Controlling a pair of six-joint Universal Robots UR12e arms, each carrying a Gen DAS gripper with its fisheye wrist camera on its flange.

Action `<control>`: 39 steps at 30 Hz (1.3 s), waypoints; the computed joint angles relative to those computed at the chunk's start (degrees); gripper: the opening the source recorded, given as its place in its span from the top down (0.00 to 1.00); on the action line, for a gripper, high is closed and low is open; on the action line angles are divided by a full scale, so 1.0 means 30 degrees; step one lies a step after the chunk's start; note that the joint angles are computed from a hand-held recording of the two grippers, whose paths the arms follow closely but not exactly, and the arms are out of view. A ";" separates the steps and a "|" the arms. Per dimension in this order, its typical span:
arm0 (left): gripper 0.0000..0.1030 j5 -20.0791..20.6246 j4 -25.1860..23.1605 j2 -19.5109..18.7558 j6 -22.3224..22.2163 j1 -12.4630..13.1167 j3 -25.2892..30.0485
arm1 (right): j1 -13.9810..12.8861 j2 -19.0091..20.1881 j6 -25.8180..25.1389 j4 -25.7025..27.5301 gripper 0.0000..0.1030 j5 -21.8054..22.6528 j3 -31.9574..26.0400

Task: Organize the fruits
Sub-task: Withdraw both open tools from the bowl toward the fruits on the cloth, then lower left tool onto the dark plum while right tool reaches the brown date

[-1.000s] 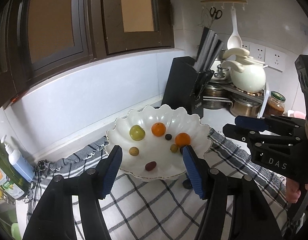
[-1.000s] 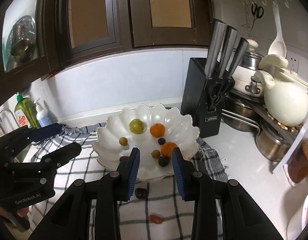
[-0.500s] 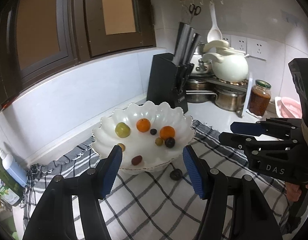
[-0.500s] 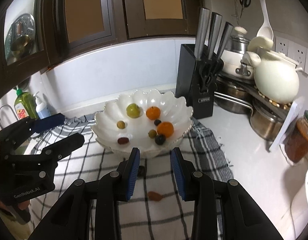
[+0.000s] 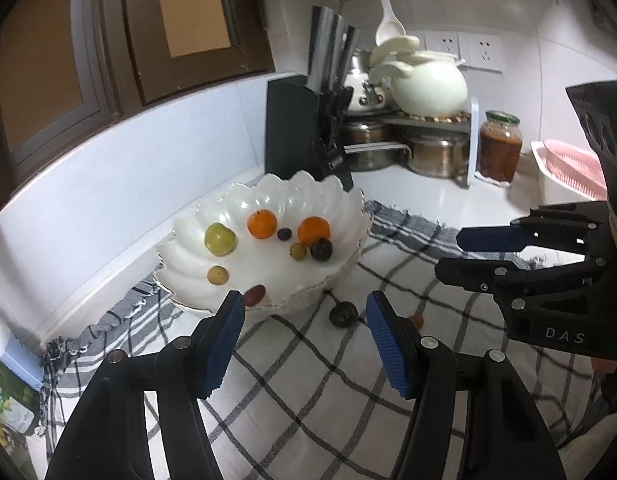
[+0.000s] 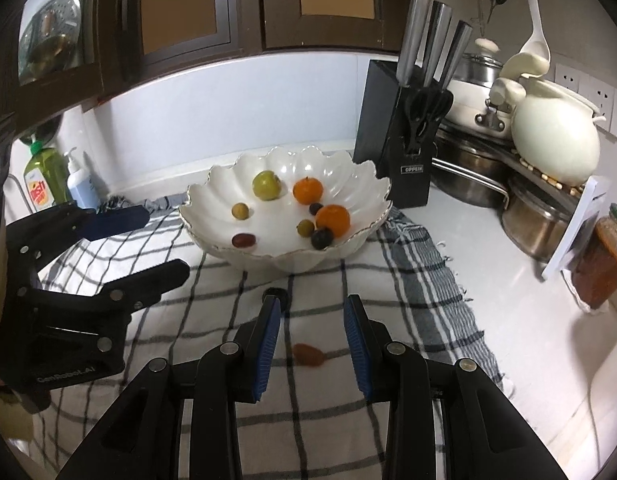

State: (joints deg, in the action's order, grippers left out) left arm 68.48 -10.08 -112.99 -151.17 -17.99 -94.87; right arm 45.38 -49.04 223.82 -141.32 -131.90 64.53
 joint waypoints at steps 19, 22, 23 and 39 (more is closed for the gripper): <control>0.39 -0.0780 -0.1804 -0.1224 0.2851 -0.0083 0.0776 | -0.0263 0.0584 0.1337 0.1355 0.66 0.1383 -0.0089; 0.39 -0.0723 -0.2166 -0.1472 0.2994 -0.0160 0.1092 | -0.0372 0.0601 0.1609 0.1332 0.66 0.1829 -0.0014; 0.40 -0.0694 -0.2313 -0.1541 0.3015 -0.0187 0.1193 | -0.0395 0.0603 0.1662 0.1304 0.66 0.1930 0.0011; 0.43 -0.1015 -0.4599 -0.2366 0.3426 -0.0409 0.2438 | -0.0647 0.0805 0.1819 0.1049 0.66 0.2494 0.0004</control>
State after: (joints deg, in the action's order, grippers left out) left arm 65.43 -23.88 -120.08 -140.89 -19.21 -87.56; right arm 43.44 -46.63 229.27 -138.17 -124.41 64.54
